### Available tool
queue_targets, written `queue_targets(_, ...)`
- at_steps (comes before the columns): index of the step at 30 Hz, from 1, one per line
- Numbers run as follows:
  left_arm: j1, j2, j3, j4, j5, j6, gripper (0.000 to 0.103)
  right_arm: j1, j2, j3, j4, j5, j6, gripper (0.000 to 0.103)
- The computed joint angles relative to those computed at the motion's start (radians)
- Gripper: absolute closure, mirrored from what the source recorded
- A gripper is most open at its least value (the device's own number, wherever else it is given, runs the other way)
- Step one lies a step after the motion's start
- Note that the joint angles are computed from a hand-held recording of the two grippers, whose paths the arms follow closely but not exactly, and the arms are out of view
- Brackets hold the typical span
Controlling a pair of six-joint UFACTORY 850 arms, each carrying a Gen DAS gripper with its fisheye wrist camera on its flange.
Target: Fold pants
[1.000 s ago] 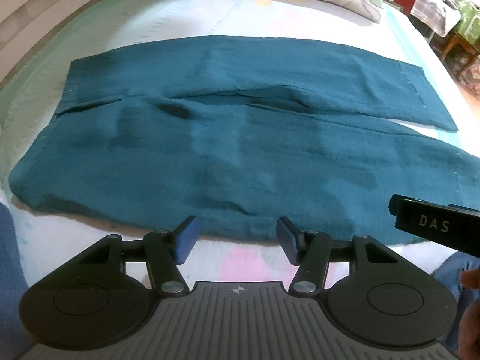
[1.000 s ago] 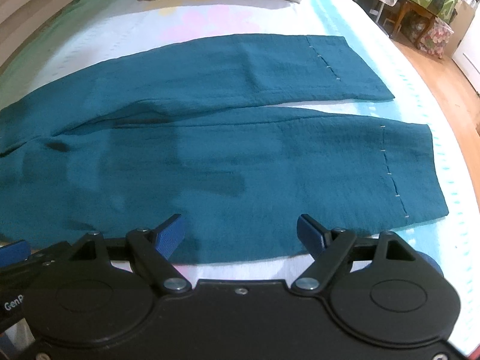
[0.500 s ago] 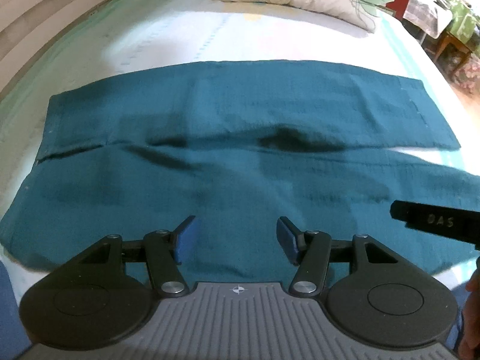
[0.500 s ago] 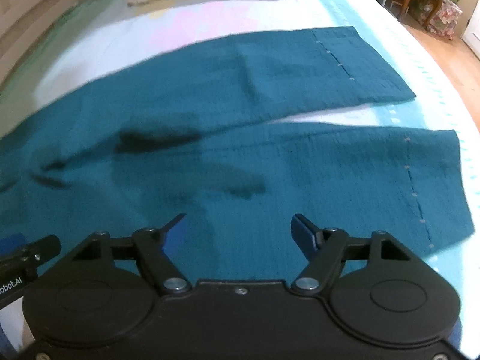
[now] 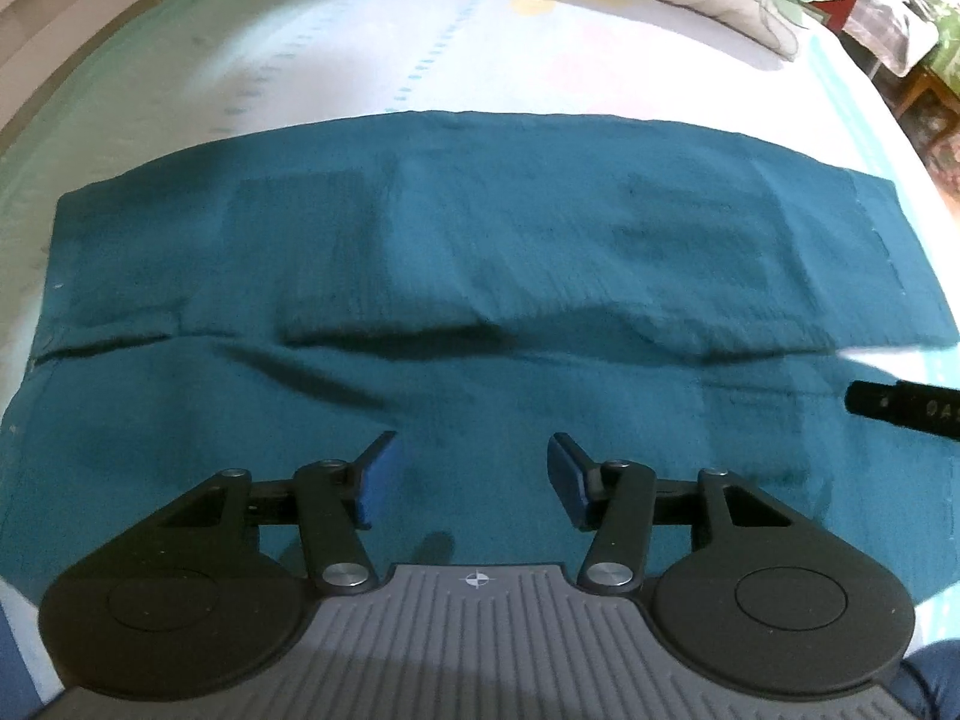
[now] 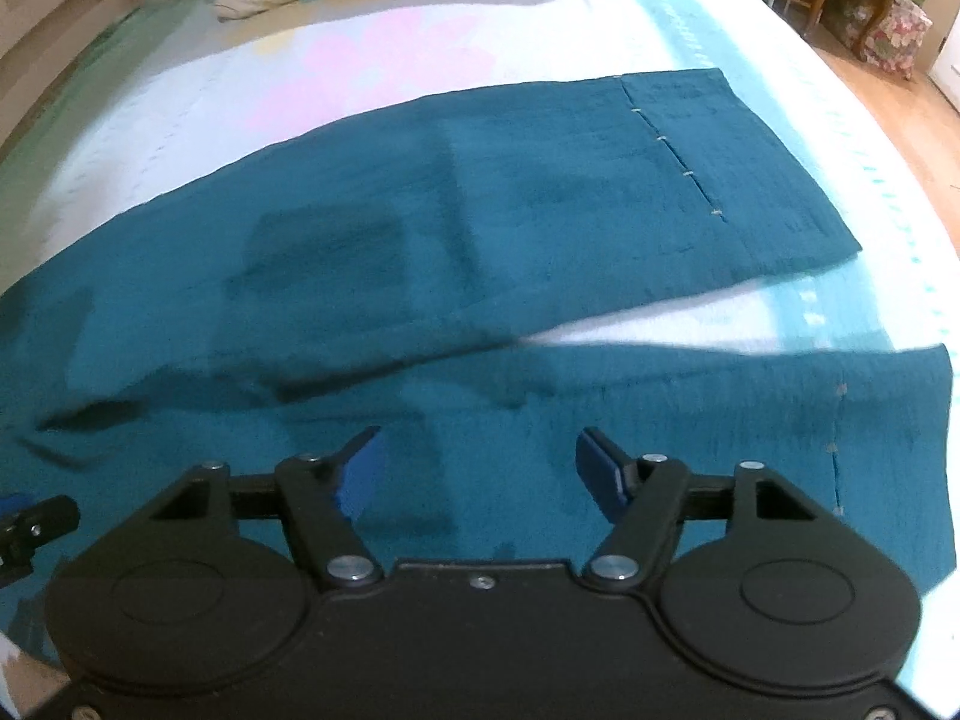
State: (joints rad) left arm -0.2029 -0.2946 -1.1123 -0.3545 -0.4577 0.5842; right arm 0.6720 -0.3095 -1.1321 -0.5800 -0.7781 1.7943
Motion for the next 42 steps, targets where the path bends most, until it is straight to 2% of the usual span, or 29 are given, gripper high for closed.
queue_targets(9,-0.028,-0.129,-0.161,0.098,0.01,-0.075,0.051,-0.166,-0.032,-0.026,0.074,0.085,-0.15,0.043)
queue_targets(17,-0.046,-0.22,-0.271,0.153,0.023,-0.116,0.051,-0.305,-0.141,-0.167,0.064,0.109,-0.191,0.042)
queue_targets(27,-0.034,-0.269,-0.304,0.164,0.044,-0.119,0.051,-0.393,-0.304,-0.346,0.019,0.036,-0.054,0.04)
queue_targets(30,-0.023,-0.275,-0.308,0.125,0.034,-0.086,0.051,-0.415,-0.34,-0.382,0.087,0.025,-0.089,0.04)
queue_targets(32,-0.015,-0.28,-0.318,0.104,0.015,-0.083,0.051,-0.413,-0.359,-0.407,0.107,-0.017,-0.119,0.038)
queue_targets(34,-0.01,-0.29,-0.338,0.085,-0.014,-0.085,0.051,-0.405,-0.363,-0.417,0.116,-0.051,-0.161,0.047)
queue_targets(35,-0.008,-0.295,-0.349,0.074,-0.03,-0.078,0.051,-0.397,-0.351,-0.404,0.104,-0.05,-0.168,0.062)
queue_targets(36,-0.008,-0.299,-0.359,0.062,-0.041,-0.07,0.051,-0.392,-0.332,-0.381,0.101,-0.037,-0.175,0.084)
queue_targets(38,-0.009,-0.301,-0.374,0.036,-0.047,-0.061,0.051,-0.389,-0.289,-0.324,0.107,0.011,-0.158,0.088)
queue_targets(42,-0.01,-0.328,-0.436,-0.026,-0.091,-0.043,0.051,-0.367,-0.177,-0.18,0.094,0.103,-0.11,0.09)
